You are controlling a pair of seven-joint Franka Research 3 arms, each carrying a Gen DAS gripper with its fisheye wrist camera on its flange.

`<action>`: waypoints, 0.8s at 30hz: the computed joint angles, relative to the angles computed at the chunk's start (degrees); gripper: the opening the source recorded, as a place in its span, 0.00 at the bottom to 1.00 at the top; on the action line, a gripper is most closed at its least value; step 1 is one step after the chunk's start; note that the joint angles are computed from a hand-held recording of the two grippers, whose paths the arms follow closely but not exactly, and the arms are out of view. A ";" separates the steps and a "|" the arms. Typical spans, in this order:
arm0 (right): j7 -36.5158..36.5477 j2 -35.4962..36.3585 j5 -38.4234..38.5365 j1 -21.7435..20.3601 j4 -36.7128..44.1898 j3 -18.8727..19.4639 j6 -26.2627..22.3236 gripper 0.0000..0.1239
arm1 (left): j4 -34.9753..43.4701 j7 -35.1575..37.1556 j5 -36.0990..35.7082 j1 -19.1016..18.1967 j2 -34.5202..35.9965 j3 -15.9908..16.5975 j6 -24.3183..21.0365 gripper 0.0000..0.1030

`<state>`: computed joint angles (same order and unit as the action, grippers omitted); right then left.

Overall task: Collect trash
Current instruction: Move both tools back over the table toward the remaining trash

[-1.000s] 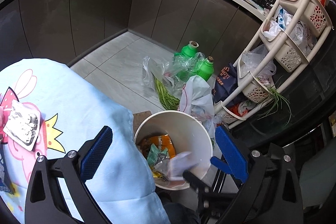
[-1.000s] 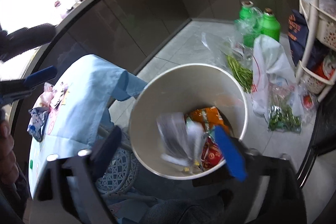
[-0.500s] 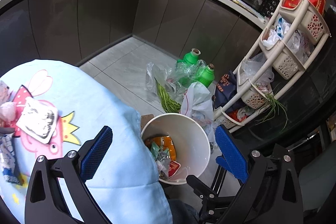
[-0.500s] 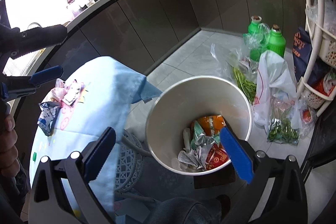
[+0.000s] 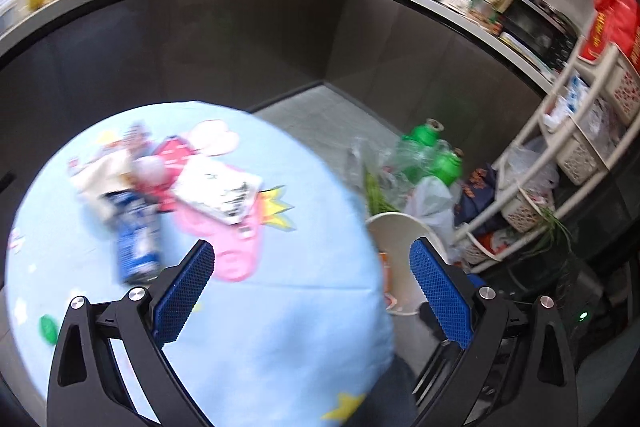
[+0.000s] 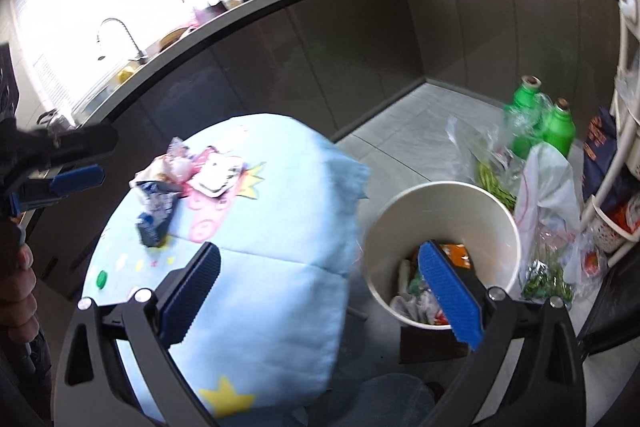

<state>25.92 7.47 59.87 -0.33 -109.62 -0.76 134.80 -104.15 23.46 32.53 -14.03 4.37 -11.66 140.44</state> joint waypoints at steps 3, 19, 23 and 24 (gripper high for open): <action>-0.50 -2.19 -0.74 1.19 -1.84 0.66 0.66 0.80 | -6.13 -3.63 0.55 0.69 -6.00 0.20 -2.16 0.92; 2.12 -6.47 -6.22 10.46 -4.36 3.09 -1.06 0.80 | -33.27 -8.94 -6.50 8.93 -31.23 1.00 -2.69 0.92; 4.41 -4.85 -8.16 12.55 -2.63 4.25 -0.65 0.80 | -36.14 -7.80 -8.12 10.59 -33.14 1.80 -1.33 0.92; 4.97 -4.16 -8.35 12.99 -1.90 4.55 -0.80 0.78 | -36.62 -7.12 -8.37 10.91 -33.36 2.07 -0.79 0.92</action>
